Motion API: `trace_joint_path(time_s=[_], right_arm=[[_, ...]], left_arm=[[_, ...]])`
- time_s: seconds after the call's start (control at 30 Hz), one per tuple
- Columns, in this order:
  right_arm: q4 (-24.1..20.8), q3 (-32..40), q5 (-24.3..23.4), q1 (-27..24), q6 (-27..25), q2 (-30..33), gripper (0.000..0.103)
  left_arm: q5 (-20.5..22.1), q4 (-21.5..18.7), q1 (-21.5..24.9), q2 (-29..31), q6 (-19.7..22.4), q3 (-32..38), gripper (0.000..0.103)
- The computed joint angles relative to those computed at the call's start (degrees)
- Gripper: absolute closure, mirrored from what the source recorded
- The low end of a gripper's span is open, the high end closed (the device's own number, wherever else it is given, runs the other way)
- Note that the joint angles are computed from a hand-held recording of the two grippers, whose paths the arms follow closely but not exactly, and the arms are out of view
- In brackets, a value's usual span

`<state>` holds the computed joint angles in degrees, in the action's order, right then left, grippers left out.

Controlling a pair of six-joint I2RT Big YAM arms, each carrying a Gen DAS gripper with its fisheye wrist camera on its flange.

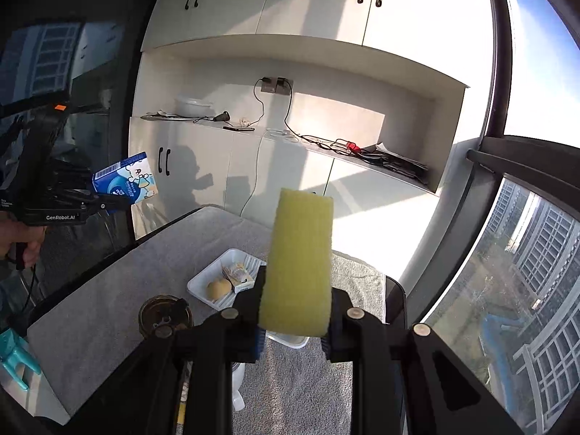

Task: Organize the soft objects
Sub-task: 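Lift the carton and yellow sponge and carry both over the white tray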

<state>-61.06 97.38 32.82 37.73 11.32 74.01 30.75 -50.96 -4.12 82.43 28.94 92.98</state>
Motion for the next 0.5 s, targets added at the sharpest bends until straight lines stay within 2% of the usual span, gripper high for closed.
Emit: trace_joint_path(time_s=[0.2, 0.4, 0.5], right_arm=[[1.5, 4.2, -7.8, -6.9, -5.2, 6.5, 0.078], [1.8, 7.7, -20.2, -13.2, -7.9, 15.4, 0.077], [0.7, 10.3, -23.8, -15.4, -9.8, 21.0, 0.077]], left_arm=[[-0.1, -4.2, -2.9, 12.1, -1.1, 10.6, 0.08], [-0.7, -9.6, -5.8, 25.3, -2.6, 22.3, 0.08], [-2.4, -9.9, -7.1, 30.3, -3.7, 26.4, 0.08]])
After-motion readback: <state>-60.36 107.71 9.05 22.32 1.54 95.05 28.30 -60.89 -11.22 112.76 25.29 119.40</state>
